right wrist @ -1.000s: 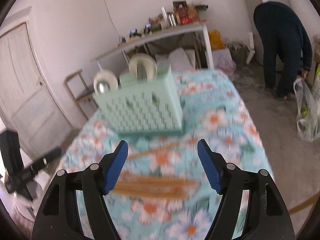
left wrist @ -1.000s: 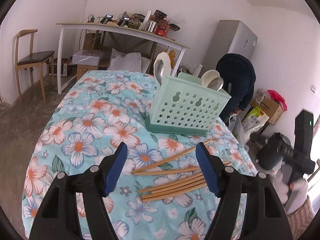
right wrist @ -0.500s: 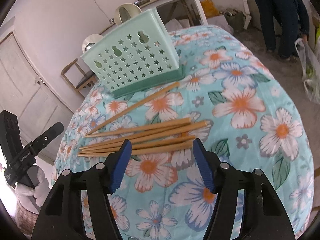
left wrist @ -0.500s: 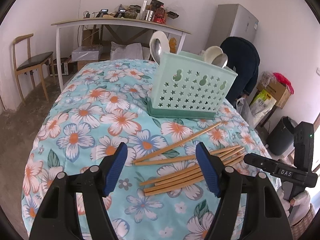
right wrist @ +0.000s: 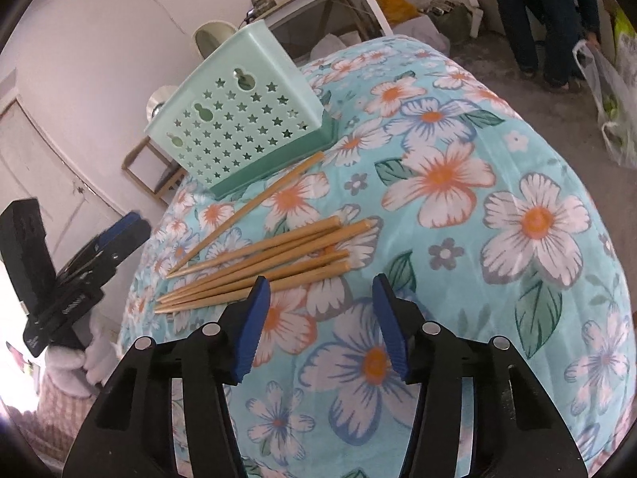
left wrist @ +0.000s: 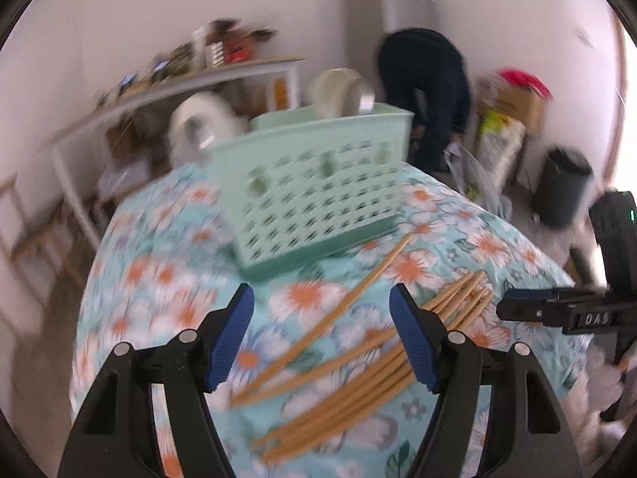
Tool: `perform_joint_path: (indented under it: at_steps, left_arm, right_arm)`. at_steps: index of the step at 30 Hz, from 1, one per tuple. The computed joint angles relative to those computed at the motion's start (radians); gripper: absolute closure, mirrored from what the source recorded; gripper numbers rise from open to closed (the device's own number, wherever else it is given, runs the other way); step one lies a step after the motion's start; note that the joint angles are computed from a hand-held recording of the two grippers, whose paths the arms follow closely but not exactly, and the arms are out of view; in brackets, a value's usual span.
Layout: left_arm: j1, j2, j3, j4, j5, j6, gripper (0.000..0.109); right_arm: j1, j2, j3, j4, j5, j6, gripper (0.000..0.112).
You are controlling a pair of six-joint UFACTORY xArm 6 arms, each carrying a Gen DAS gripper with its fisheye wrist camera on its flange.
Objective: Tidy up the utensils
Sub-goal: 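Move both tools down to the wooden chopsticks lying beside the basket, then grasp a wooden chopstick with the left tool while the right tool grasps other chopsticks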
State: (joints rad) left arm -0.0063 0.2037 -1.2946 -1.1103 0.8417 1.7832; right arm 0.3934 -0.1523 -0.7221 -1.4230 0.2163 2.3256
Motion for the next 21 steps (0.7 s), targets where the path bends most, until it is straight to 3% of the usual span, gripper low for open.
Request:
perform_joint_path:
  at_steps: [4,7,14,21]
  left_arm:
    - [-0.073,0.005,-0.002,0.028,-0.027,0.13,0.048]
    - [-0.125,0.031,-0.031,0.1,-0.034,0.128,0.055]
    - [-0.217,0.147,-0.144,0.316,-0.034,-0.014,0.073]
    - [-0.255,0.249,-0.248,0.455,0.002,-0.183,0.082]
  right_arm:
    - [-0.023,0.007,-0.007,-0.192,-0.043,0.193,0.063]
    - [-0.031,0.011,-0.015,-0.281,-0.062,0.265,0.063]
    - [-0.04,0.014,-0.034,-0.538,-0.087,0.52,0.066]
    - [-0.027,-0.001,-0.02,-0.597,-0.069,0.572,0.066]
